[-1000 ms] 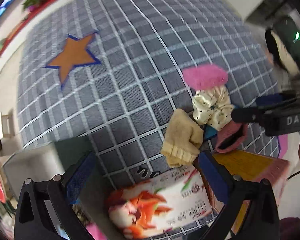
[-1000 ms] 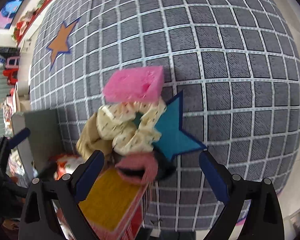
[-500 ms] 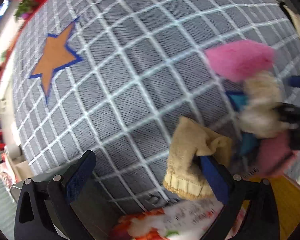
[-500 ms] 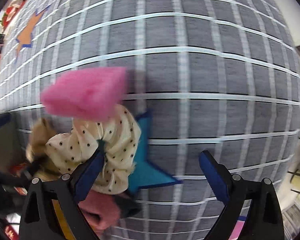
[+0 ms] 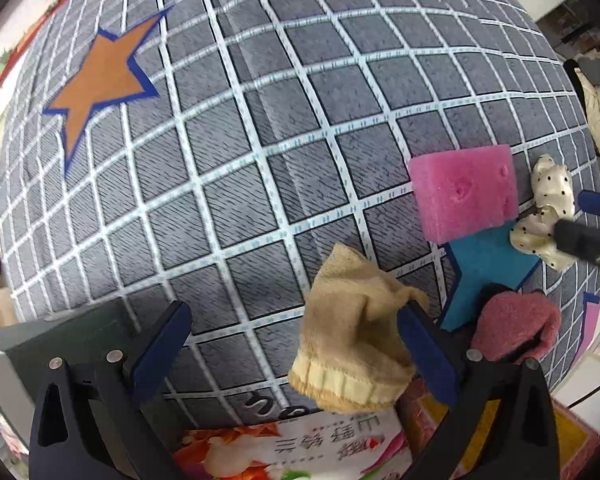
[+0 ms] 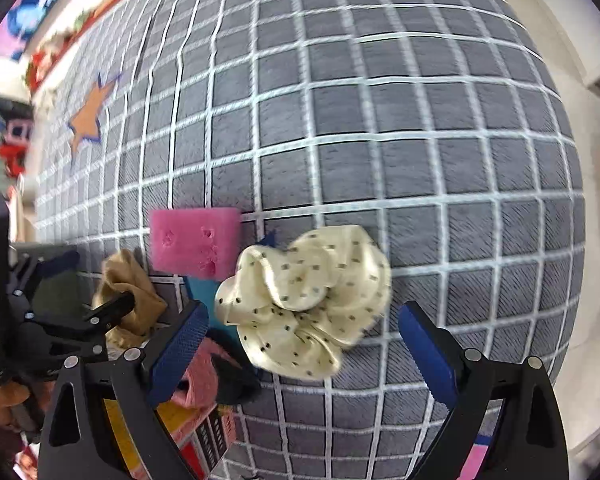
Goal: Organize soft objects
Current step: 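Grasp the beige knit glove with the left tool while the right grasps the cream polka-dot scrunchie, then carry the beige glove and polka-dot scrunchie over the white box with both tools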
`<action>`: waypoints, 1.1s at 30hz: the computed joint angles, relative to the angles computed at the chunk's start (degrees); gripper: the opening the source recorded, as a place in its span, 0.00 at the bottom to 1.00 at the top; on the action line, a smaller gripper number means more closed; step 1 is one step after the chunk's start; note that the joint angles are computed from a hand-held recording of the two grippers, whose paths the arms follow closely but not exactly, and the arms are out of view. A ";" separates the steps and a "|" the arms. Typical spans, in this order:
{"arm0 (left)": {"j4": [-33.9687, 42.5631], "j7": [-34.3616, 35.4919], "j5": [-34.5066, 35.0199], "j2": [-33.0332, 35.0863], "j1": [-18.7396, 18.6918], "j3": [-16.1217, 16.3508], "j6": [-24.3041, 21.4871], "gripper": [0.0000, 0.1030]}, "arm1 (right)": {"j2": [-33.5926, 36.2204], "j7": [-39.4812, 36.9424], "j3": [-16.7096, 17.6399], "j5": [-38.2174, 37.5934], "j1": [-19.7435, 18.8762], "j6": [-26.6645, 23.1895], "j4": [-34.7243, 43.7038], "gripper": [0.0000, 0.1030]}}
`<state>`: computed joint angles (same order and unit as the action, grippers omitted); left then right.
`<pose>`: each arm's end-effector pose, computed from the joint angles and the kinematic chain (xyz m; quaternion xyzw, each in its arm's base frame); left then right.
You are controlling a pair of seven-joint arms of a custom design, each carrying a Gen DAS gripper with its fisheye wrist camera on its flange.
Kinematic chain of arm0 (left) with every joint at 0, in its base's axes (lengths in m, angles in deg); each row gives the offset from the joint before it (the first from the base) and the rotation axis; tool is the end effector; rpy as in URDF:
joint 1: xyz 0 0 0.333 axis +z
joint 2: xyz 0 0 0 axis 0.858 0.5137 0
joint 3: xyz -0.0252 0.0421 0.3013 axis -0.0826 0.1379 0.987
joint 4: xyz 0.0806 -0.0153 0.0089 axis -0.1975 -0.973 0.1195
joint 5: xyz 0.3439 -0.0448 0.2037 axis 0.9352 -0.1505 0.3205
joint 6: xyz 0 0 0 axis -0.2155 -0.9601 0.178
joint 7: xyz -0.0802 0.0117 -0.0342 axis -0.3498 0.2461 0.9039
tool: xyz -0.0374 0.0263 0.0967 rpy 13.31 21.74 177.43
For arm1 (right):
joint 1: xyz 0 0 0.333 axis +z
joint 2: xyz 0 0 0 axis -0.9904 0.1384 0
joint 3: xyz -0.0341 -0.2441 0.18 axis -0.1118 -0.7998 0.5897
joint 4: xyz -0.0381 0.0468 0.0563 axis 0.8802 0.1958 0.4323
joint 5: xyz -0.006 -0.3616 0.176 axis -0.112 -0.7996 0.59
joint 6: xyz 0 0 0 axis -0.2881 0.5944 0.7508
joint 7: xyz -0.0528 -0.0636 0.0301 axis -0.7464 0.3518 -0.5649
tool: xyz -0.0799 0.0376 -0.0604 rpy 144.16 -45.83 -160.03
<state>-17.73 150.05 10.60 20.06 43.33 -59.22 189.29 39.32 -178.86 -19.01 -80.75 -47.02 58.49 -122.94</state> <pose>0.5628 -0.2668 0.4805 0.0354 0.9984 0.0449 0.0010 0.3324 0.3815 0.5058 -0.1024 0.9917 0.0142 0.0768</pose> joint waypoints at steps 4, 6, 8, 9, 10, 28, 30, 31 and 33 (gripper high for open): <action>-3.36 -1.25 0.62 -1.16 0.41 0.39 0.53 1.00 | 2.41 -3.67 -1.38 4.50 -0.15 1.07 -0.51 0.94; -5.39 -1.93 1.01 -2.02 0.57 0.39 1.07 1.00 | 2.77 -4.34 -1.26 6.28 0.11 1.71 -1.46 0.99; -8.83 -2.36 0.11 -4.07 1.10 0.29 2.00 1.00 | 4.02 -4.82 -1.14 6.69 0.08 0.81 -0.53 0.99; -9.36 -2.12 0.14 -4.12 1.30 0.21 2.60 1.00 | 4.75 -4.99 -1.00 6.98 0.16 -0.09 0.19 0.99; -9.42 -1.39 0.14 -3.94 1.62 0.27 3.05 1.00 | 6.63 -4.82 -0.79 6.67 0.08 0.01 1.65 1.00; -1.27 1.40 -2.51 -2.00 0.08 -0.79 -6.05 0.15 | 7.98 -6.72 -0.67 2.92 -1.78 -1.29 5.48 0.28; -1.57 1.24 -3.45 -3.09 0.27 -0.73 -5.63 0.15 | 7.61 -5.29 -0.33 1.46 -1.58 -3.06 6.51 0.27; -2.13 1.55 -4.38 -4.14 0.54 -0.71 -4.61 0.15 | 7.15 -4.58 -0.20 0.76 -1.50 -3.20 6.56 0.27; -2.29 2.32 -5.71 -5.39 1.05 -0.68 -4.03 0.15 | 6.42 -2.85 0.23 -0.69 -1.19 -4.50 7.57 0.27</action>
<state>-20.02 152.37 4.88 14.67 44.37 -59.90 185.26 45.74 -181.71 -18.78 -81.43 -48.21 53.99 -115.37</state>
